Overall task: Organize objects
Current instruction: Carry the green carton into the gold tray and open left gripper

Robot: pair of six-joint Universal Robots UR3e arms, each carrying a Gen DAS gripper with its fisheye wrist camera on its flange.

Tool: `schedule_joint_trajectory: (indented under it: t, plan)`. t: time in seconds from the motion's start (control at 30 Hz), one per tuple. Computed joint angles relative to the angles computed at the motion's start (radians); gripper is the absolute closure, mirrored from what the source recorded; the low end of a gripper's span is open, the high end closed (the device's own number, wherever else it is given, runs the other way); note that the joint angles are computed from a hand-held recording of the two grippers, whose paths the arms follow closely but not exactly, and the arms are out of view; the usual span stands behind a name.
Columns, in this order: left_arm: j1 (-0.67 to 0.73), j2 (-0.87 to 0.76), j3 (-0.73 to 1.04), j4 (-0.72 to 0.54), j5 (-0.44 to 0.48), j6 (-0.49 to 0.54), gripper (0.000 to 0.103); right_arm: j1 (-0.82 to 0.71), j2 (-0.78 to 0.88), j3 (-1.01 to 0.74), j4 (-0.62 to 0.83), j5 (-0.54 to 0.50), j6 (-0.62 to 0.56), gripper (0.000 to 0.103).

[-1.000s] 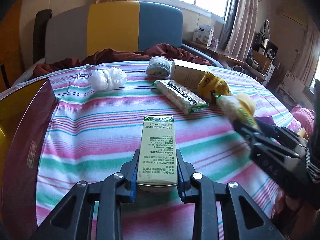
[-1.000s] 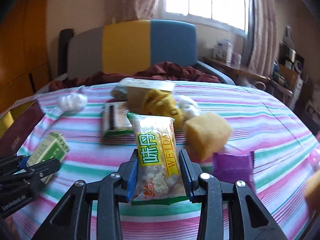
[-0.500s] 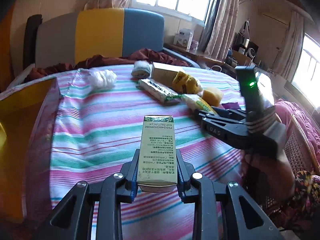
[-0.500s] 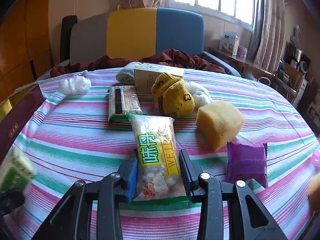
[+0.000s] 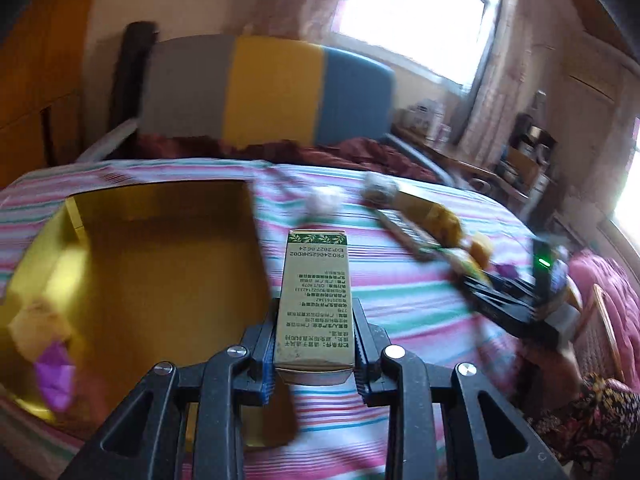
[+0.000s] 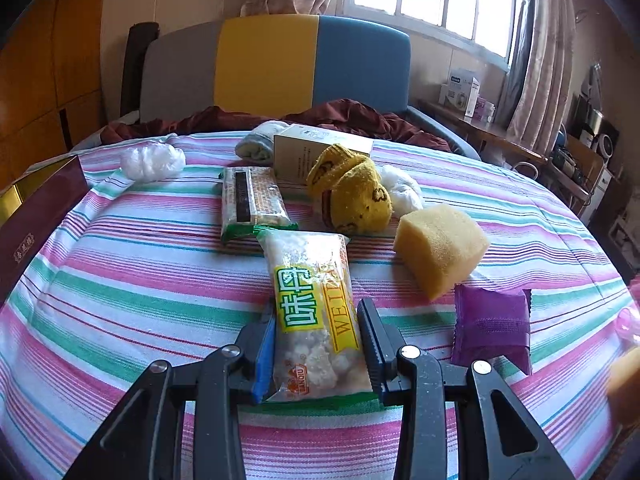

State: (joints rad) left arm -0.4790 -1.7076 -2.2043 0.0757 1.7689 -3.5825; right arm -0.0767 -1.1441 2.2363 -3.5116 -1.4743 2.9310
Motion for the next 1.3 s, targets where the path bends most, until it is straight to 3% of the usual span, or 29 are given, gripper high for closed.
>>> schedule_joint_trajectory:
  t: [0.33, 0.47, 0.63, 0.8, 1.0, 1.3]
  plan:
    - [0.345, 0.207, -0.23, -0.08, -0.119, 0.013, 0.073, 0.015, -0.017, 0.055, -0.048, -0.021, 0.02, 0.064]
    - [0.499, 0.266, -0.287, -0.11, -0.236, 0.052, 0.073, 0.026, -0.043, 0.063, -0.026, -0.039, 0.048, 0.064]
    - [0.588, 0.268, -0.286, -0.176, -0.305, 0.066, 0.07, 0.035, -0.122, 0.125, -0.032, 0.034, 0.137, 0.064]
    - [0.638, 0.314, -0.29, -0.236, -0.386, 0.062, 0.051, 0.12, -0.204, 0.124, 0.011, 0.104, 0.191, 0.064]
    - [0.656, 0.419, -0.293, -0.296, -0.402, 0.016, 0.05, 0.292, -0.252, 0.064, 0.05, 0.139, 0.236, 0.064]
    - [0.801, 0.653, -0.303, -0.451, -0.485, 0.022, 0.043, 0.509, -0.197, -0.122, 0.186, 0.155, 0.189, 0.064]
